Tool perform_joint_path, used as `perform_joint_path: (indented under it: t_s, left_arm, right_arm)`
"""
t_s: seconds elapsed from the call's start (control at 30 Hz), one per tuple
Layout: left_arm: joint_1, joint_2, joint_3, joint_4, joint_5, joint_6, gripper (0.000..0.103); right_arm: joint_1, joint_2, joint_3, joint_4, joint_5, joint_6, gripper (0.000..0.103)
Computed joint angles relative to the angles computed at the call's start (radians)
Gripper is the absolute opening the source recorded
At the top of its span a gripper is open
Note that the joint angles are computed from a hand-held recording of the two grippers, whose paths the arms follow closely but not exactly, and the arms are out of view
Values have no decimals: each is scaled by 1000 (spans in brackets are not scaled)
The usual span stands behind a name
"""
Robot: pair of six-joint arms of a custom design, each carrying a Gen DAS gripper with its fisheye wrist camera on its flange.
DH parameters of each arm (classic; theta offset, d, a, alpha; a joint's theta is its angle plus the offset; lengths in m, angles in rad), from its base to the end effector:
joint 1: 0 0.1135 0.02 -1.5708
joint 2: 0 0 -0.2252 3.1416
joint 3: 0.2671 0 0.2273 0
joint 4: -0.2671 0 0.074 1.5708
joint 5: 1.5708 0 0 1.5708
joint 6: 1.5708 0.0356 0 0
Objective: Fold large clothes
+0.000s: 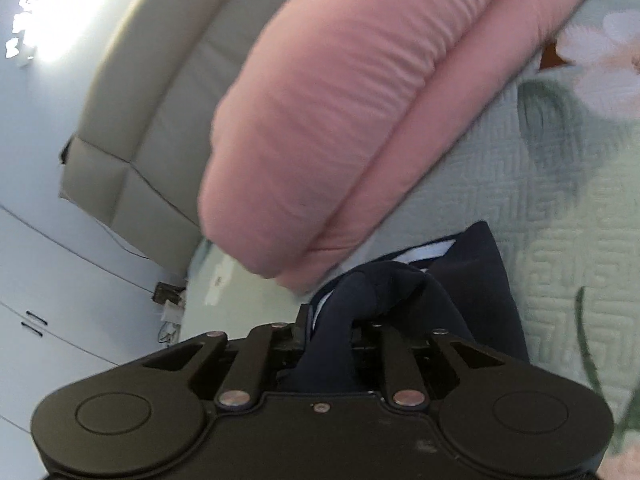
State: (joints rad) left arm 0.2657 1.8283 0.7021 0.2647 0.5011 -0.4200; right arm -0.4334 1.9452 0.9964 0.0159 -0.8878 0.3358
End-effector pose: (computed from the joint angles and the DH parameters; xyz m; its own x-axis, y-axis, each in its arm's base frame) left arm 0.2885 0.0608 0.0793 -0.6978 -0.5605 -0.4461 -0.2332 0.7665 -0.5984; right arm 0.3168 -0.1162 0.1024 -0.7391 0.5712 -0.3569 0.0947 0.6128 0.7846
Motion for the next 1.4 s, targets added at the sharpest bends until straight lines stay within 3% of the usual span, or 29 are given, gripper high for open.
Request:
perform_joint_path:
  t_s: [0.1,0.17,0.23,0.3,0.37,0.47,0.57,0.67,0.77,0.83,0.9,0.93,1.0,1.03,1.1,1.2,1.3,1.37,1.4]
  left_arm:
    - [23,77,94,-57,47,-21,22]
    - [42,55,79,-9,61,-19,36]
    - [62,11,29,84,59,-35,74]
    - [70,-58,-16,109,41,-4,81]
    - [66,-103,-4,33,39,56,81]
    - [54,-133,6,-59,67,110,80]
    - [17,-149,-5,-115,87,164,79]
    - [-25,-184,-58,-161,109,224,76]
    - [-103,-299,-181,-183,91,365,76]
    - [-208,-372,-302,-99,11,472,81]
    - [-350,-347,-351,-19,-207,481,79]
    - [-414,-280,-336,6,-328,464,74]
    - [-448,-204,-327,89,-394,431,73]
    - [-455,-186,-302,87,-422,404,71]
    - [-443,-148,-252,86,-451,327,67]
    - [-373,-97,-193,80,-406,262,57]
    - [-372,-162,-196,0,-457,254,47]
    - [-374,-280,-210,-129,-497,237,49]
    - [-373,-352,-215,-197,-474,253,56]
  right_arm:
    - [16,76,65,-28,5,18,39]
    - [15,72,55,-2,-8,9,50]
    - [3,46,41,9,-43,-9,73]
    - [-6,3,5,46,-72,-13,83]
    - [2,-40,-8,20,-58,-78,84]
    - [36,-59,55,-163,-8,-224,85]
    - [55,-92,36,-210,-23,-245,85]
    - [82,-171,-25,-256,-37,-287,85]
    - [138,-283,-97,-368,5,-467,86]
    - [213,-339,-143,-412,87,-589,92]
    - [330,-383,-209,-364,236,-656,93]
    - [390,-387,-240,-304,329,-653,92]
    - [476,-333,-249,-188,483,-575,94]
    - [487,-273,-226,-138,506,-518,103]
    - [487,-185,-177,-59,519,-431,103]
    - [468,-84,-85,-28,501,-415,103]
    - [468,-79,-26,-64,578,-387,103]
    - [437,-113,-28,-88,637,-332,102]
    - [405,-128,1,-171,612,-315,101]
